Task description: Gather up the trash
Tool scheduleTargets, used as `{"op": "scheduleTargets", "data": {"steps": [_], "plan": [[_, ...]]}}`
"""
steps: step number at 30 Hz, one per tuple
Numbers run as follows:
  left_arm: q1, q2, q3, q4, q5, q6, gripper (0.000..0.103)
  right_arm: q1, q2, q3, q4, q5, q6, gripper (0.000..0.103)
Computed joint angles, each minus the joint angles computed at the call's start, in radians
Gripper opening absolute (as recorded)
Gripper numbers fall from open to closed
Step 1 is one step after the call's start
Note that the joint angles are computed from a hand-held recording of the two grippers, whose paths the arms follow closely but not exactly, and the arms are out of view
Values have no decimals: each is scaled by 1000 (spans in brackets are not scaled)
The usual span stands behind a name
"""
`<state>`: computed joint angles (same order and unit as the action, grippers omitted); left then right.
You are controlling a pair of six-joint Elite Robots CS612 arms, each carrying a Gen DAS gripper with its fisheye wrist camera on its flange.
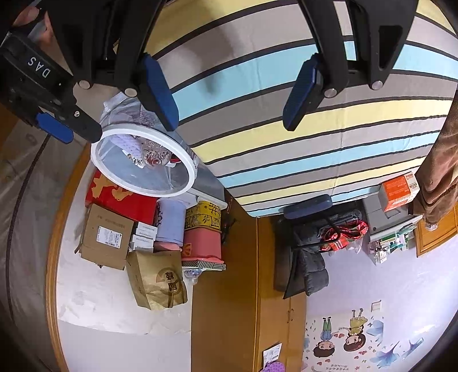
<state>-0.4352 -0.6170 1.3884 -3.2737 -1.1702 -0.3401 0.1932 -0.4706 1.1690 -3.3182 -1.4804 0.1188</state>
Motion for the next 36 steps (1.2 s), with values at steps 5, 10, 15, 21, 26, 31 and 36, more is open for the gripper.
{"op": "scheduleTargets", "data": {"steps": [5, 10, 15, 21, 26, 31, 36], "plan": [[0, 1, -1, -2, 0, 3, 77, 0, 0, -1, 1, 0, -2, 69], [-1, 1, -1, 0, 2, -1, 77, 1, -1, 1, 1, 1, -2, 69], [-2, 0, 0, 0, 2, -3, 77, 1, -2, 2, 2, 1, -3, 69], [-4, 0, 1, 3, 4, -8, 77, 1, -2, 1, 4, -2, -2, 69], [-5, -1, 2, 2, 6, -12, 77, 1, -3, 2, 5, -1, -4, 69], [-5, -2, 3, 2, 5, -11, 77, 2, -3, 1, 7, -4, -6, 69], [-4, -1, 1, 4, 4, -13, 77, 3, -3, 1, 5, -10, -9, 69]]}}
